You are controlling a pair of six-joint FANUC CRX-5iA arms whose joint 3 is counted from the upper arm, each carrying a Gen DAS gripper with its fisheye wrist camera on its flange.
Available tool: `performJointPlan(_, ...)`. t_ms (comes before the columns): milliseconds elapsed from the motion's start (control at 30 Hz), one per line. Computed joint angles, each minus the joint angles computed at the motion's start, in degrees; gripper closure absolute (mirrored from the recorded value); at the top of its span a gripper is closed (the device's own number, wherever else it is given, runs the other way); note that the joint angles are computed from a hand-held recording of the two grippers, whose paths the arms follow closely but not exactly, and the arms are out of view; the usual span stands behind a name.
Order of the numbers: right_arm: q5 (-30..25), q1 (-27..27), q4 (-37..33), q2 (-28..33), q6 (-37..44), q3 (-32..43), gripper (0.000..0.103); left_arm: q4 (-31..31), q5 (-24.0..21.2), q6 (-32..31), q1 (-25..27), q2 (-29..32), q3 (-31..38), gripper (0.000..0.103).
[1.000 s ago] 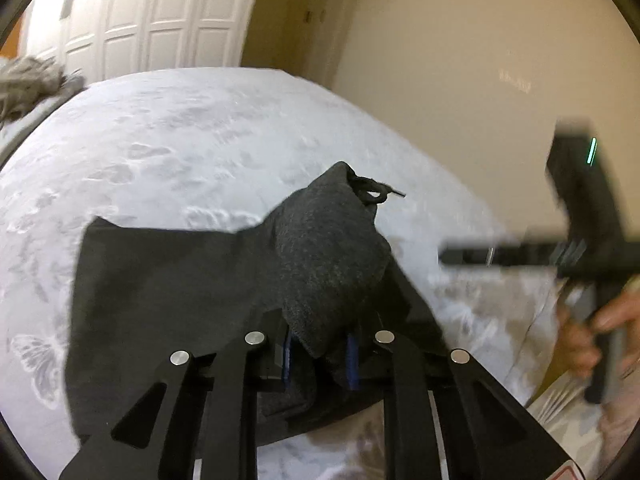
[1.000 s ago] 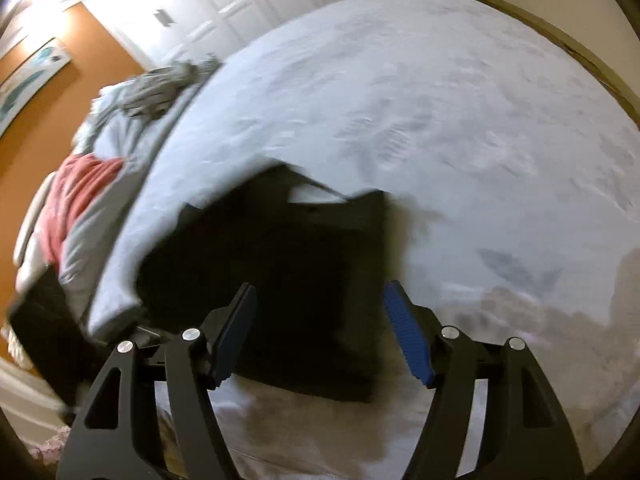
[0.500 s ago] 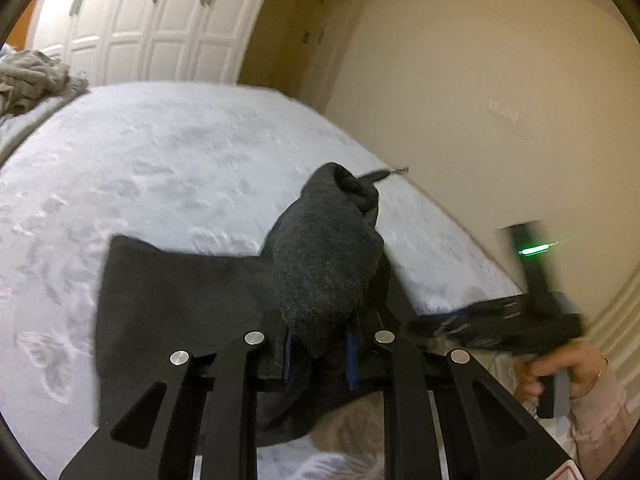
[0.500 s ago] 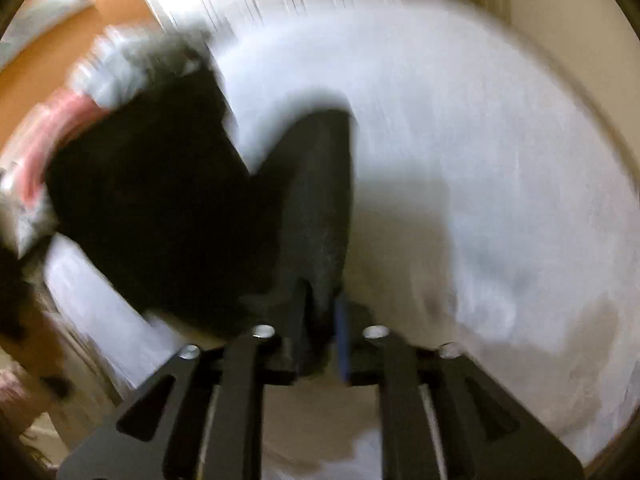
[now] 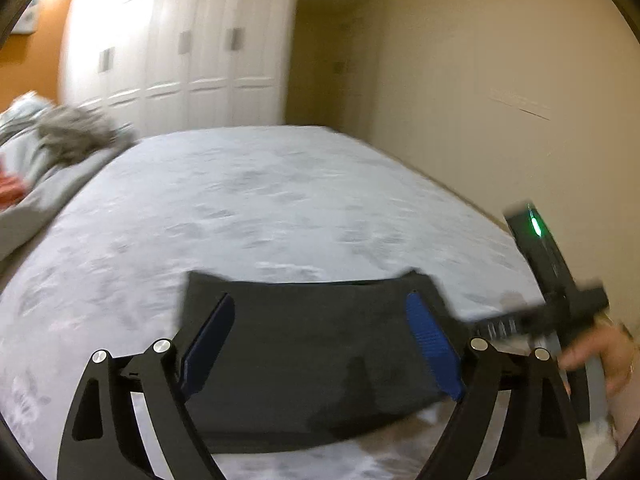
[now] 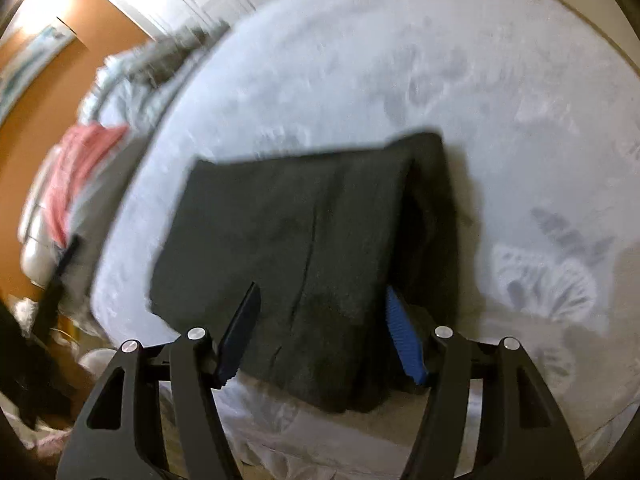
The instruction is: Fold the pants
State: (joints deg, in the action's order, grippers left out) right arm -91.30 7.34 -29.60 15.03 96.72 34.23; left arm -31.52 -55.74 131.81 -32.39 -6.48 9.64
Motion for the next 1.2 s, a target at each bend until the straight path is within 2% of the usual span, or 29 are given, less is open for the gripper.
performJointPlan(33,1.32,1.53,2.52,-0.38,-0.55,-1.53,0.047,-0.35,-1.47,1.05,0.88,0.22,0.40,0.018)
performJointPlan(67,2.98,1.95,3.80,-1.19,0.45,-3.62,0.069,-0.60,-2.75,1.88,1.54,0.19,0.48,0.018)
performJointPlan(100,5.32,3.23,5.31,-2.19,1.23,-5.29,0.084,-0.76,-4.14,2.48,2.45,0.32,0.70,0.018)
performJointPlan(133,6.88,3.55,6.17,-3.34,3.13,-6.19,0.091,-0.85,-4.98,2.84,2.99,0.37,0.85,0.018)
performJointPlan(233,14.53,3.49,2.94,-9.68,10.33,-7.73,0.092,-1.90,-5.94,4.32,3.89,-0.02,0.55,0.018)
performJointPlan(300,16.65,3.71,3.81,-10.61,11.72,-7.75,0.087,-2.63,-6.77,4.26,3.21,0.09,0.34,0.018)
performJointPlan(400,12.52,6.66,15.64,-5.37,6.03,-8.29,0.076,-4.43,-9.92,2.91,1.73,1.76,1.48,0.018)
performJointPlan(433,10.62,7.23,18.54,-3.93,3.06,-8.72,0.076,-4.82,-10.70,2.51,1.43,2.11,1.69,0.018)
performJointPlan(467,11.35,7.11,18.45,-4.49,1.64,-9.09,0.076,-5.40,-11.65,2.29,0.87,2.71,2.08,0.018)
performJointPlan(533,15.63,7.33,18.00,-7.58,2.82,-10.61,0.076,-5.89,-13.26,1.46,0.33,3.74,2.81,0.018)
performJointPlan(567,21.32,7.55,18.01,-10.87,3.02,-13.22,0.075,-6.21,-13.90,1.43,0.08,4.13,3.16,0.018)
performJointPlan(600,24.46,8.02,18.43,-12.61,2.91,-14.49,0.075,-6.41,-13.91,1.56,0.12,4.32,3.18,0.018)
performJointPlan(667,27.93,8.55,18.12,-14.29,2.79,-15.77,0.075,-6.64,-14.18,1.70,0.07,4.81,3.54,0.018)
performJointPlan(700,28.16,7.79,15.12,-14.31,4.59,-14.82,0.075,-6.42,-13.99,1.50,0.19,4.78,3.43,0.018)
performJointPlan(767,22.36,6.47,9.59,-10.78,7.88,-9.81,0.076,-6.67,-14.68,1.59,0.07,5.42,3.92,0.018)
performJointPlan(800,19.70,6.50,9.01,-8.70,7.41,-8.02,0.079,-6.66,-14.88,1.59,0.04,5.66,4.10,0.018)
performJointPlan(833,17.01,7.30,11.41,-4.63,5.85,-5.29,0.079,-6.61,-15.13,1.59,0.08,5.92,4.27,0.018)
performJointPlan(867,14.79,9.21,16.70,-2.18,3.32,-4.96,0.081,-6.50,-15.45,1.54,0.21,6.10,4.33,0.018)
performJointPlan(900,13.99,10.07,20.75,0.38,1.44,-5.08,0.086,-6.28,-15.39,1.40,0.47,6.17,4.26,0.018)
performJointPlan(1000,15.63,9.73,20.19,-0.45,-2.59,-4.74,0.083,-5.81,-15.41,0.98,0.86,6.20,4.05,0.018)
performJointPlan(1067,19.48,9.64,16.28,-3.57,1.63,-6.28,0.083,-5.73,-15.47,0.95,0.91,6.29,4.05,0.018)
performJointPlan(1100,19.64,9.41,15.55,-3.78,3.17,-6.68,0.081,-5.31,-15.44,0.73,1.13,6.42,4.08,0.018)
performJointPlan(1200,19.30,11.93,25.87,0.21,-0.46,-7.99,0.083,-4.96,-15.66,0.28,1.14,6.96,4.50,0.018)
